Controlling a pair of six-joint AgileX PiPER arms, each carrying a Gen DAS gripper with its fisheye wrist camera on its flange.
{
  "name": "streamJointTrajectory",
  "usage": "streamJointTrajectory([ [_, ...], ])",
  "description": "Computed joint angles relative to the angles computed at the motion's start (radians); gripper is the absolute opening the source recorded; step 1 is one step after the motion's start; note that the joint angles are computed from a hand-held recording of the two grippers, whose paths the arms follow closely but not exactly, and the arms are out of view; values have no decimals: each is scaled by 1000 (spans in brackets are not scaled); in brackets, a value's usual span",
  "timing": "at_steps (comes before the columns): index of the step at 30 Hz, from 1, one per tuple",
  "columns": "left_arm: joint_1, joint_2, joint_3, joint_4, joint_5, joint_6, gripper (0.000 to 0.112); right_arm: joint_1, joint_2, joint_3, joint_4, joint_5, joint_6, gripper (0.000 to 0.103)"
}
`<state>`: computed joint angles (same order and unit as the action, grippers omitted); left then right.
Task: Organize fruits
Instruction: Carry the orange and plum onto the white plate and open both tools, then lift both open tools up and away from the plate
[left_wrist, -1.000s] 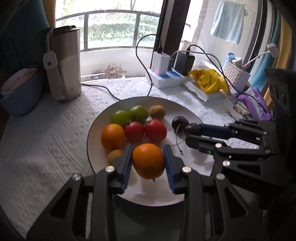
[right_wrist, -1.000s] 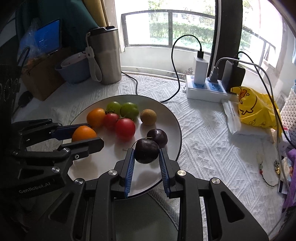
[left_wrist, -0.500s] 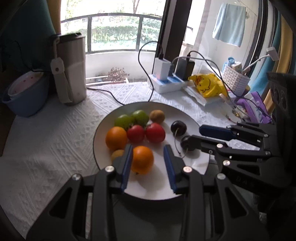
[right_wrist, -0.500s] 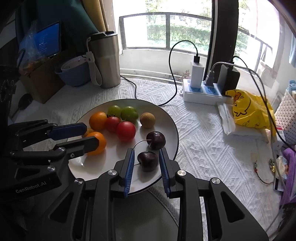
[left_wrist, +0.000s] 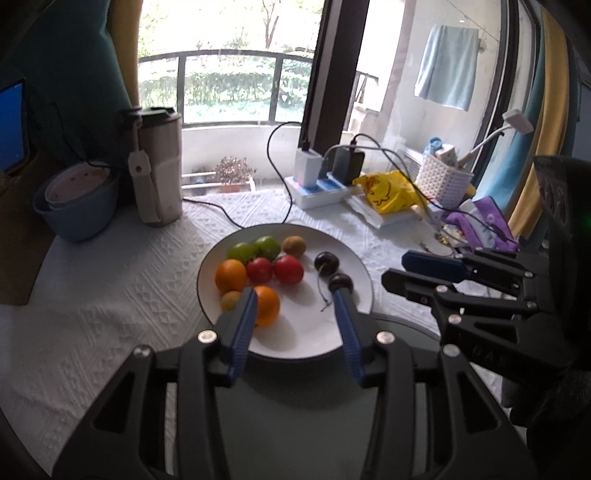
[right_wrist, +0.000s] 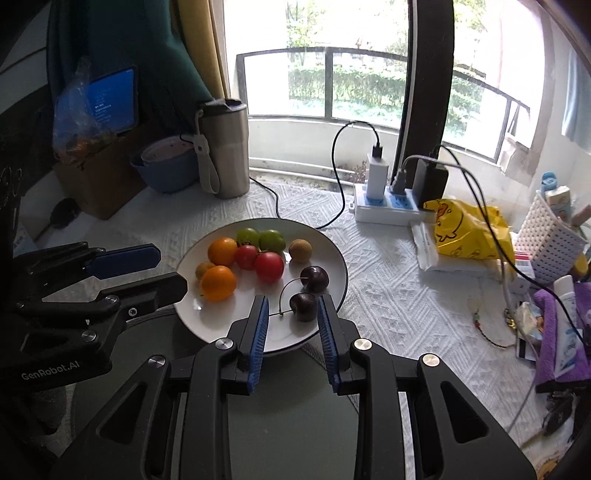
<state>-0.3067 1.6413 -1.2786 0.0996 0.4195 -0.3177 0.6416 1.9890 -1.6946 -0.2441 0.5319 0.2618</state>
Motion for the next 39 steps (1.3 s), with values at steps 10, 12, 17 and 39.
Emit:
streamJointTrajectory([
  [10, -70, -156, 108, 203, -2, -204, 45, 64, -151, 163, -185, -43, 192, 29],
  [12, -88, -192, 131, 249, 0, -249, 45, 79, -181, 195, -227, -48, 235, 29],
  [17, -141, -283, 187, 392, 21, -393, 48, 127, -264, 278, -342, -54, 355, 29],
  [39, -661, -604, 348, 999, 559, -1080, 91, 433, -576, 549, -835, 152, 971, 69],
])
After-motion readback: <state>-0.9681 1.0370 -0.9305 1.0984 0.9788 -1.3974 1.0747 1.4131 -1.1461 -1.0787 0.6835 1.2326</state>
